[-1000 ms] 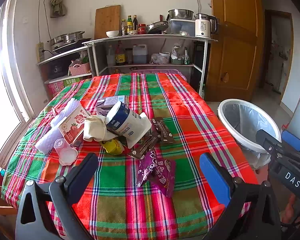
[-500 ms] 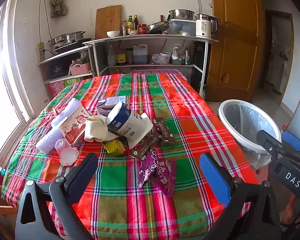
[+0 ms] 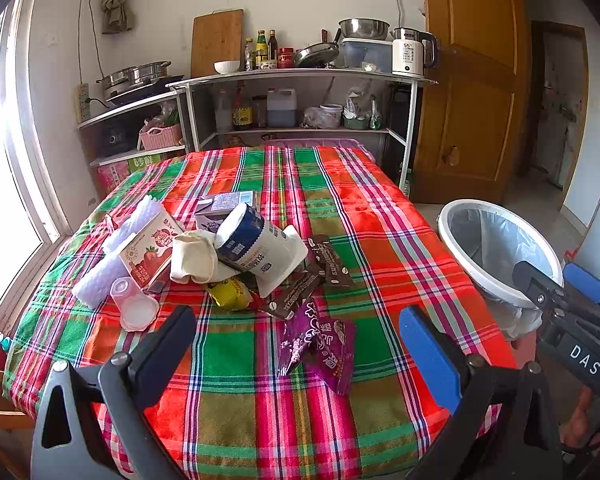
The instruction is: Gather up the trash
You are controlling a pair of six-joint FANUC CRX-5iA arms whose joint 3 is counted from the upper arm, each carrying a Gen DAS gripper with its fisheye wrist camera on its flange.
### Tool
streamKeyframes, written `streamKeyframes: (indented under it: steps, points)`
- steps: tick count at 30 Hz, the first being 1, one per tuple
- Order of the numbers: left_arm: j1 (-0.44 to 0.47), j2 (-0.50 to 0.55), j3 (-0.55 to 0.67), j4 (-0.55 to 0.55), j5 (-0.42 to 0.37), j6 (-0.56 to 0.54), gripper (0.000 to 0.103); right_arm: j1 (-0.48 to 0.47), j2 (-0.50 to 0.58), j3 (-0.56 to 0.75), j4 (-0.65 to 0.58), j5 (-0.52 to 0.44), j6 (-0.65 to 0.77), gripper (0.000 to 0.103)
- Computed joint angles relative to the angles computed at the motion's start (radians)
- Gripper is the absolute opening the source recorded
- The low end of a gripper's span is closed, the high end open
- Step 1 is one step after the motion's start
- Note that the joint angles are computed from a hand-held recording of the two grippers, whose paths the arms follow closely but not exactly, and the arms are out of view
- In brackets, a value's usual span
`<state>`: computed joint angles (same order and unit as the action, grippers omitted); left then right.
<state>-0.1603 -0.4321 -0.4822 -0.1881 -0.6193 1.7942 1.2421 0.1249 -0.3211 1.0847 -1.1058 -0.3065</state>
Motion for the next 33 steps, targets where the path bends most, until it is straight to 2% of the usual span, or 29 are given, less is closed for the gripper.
streamKeyframes:
  steps: [4, 9, 13, 19, 26, 30, 33]
  points:
    - [0.022, -0.009, -0.013, 0.031, 0.004, -0.032, 0.103, -0.002, 0.008, 0.005, -0.007, 0.01, 0.004, 0.085]
    - [0.106, -0.051, -0.079, 0.171, 0.033, -0.177, 0.103, -0.012, 0.008, -0.005, 0.009, 0.059, 0.008, 0.085]
    - [0.163, -0.085, -0.098, 0.164, 0.021, -0.174, 0.103, -0.026, 0.013, -0.008, 0.013, 0.12, 0.02, 0.085]
    - [0.27, -0.123, -0.144, 0.236, 0.016, -0.251, 0.103, -0.047, 0.038, 0.011, -0.009, 0.249, 0.085, 0.085]
    - [0.387, -0.124, -0.206, 0.4, 0.019, -0.409, 0.103, -0.095, 0.052, -0.009, 0.077, 0.492, 0.089, 0.085]
    - [0.435, -0.113, -0.221, 0.453, 0.02, -0.445, 0.103, -0.101, 0.083, 0.019, 0.043, 0.591, 0.195, 0.085]
    - [0.459, -0.093, -0.222, 0.478, 0.016, -0.472, 0.101, -0.084, 0.121, 0.073, -0.056, 0.583, 0.326, 0.085]
